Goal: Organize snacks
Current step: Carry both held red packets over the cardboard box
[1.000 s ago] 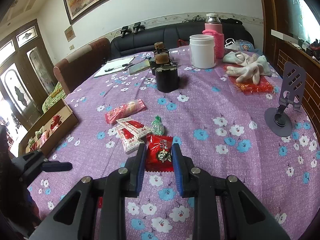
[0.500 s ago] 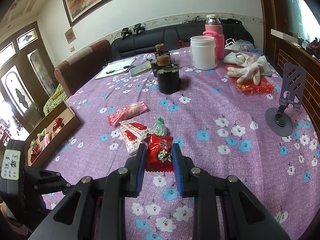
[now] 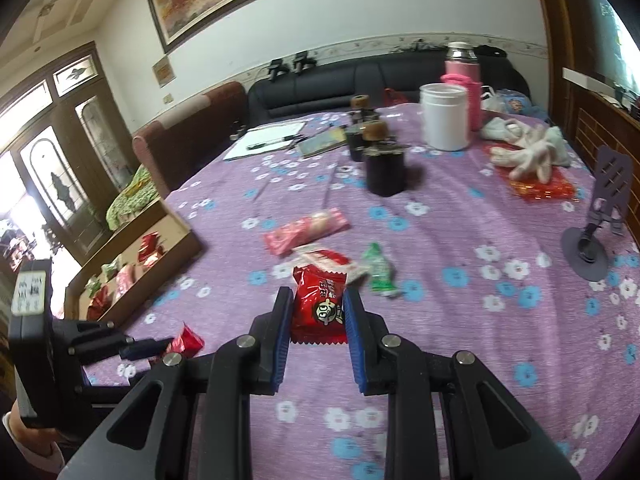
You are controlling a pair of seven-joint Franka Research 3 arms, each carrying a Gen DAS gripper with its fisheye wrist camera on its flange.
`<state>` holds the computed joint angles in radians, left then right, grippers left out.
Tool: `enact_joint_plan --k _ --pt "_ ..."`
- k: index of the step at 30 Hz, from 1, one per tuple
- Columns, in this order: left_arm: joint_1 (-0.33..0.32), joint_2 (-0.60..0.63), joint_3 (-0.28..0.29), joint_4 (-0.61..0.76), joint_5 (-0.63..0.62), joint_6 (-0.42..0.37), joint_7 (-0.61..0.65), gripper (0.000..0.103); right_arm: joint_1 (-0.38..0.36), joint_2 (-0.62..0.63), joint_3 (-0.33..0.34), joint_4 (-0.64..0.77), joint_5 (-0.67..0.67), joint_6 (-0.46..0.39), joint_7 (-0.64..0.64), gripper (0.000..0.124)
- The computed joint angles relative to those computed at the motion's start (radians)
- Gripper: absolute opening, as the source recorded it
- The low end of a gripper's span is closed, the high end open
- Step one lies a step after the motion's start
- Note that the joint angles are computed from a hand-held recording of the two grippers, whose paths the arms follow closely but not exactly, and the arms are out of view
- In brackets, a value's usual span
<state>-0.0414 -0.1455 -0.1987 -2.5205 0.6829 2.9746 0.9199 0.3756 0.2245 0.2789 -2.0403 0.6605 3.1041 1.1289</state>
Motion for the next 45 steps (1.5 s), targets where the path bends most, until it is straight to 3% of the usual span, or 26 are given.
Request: enact_joint_plan --k 7,12,25,45 --pt "0.088 -0.112 -0.006 -0.086 0.085 -0.003 -0.132 0.021 0.012 0.034 0.048 0.04 0.02 -0.023 -0.036 0.025" --pt "0.158 -0.203 -0.023 -0.148 0.12 -0.009 -0.19 0.021 0.059 0.066 0.047 0.081 -0.003 -0.042 -0.035 0.025" --pt "0.288 -0.352 -0.018 -0.256 0.096 0.002 -0.191 0.021 0.165 0.161 0.041 0.234 -0.12 -0.101 0.004 0.025" --pt "0.418 -0.401 -0.022 -0.306 0.071 0.009 -0.166 0.022 0.301 0.366 0.004 0.548 -0.287 -0.221 0.096 0.025"
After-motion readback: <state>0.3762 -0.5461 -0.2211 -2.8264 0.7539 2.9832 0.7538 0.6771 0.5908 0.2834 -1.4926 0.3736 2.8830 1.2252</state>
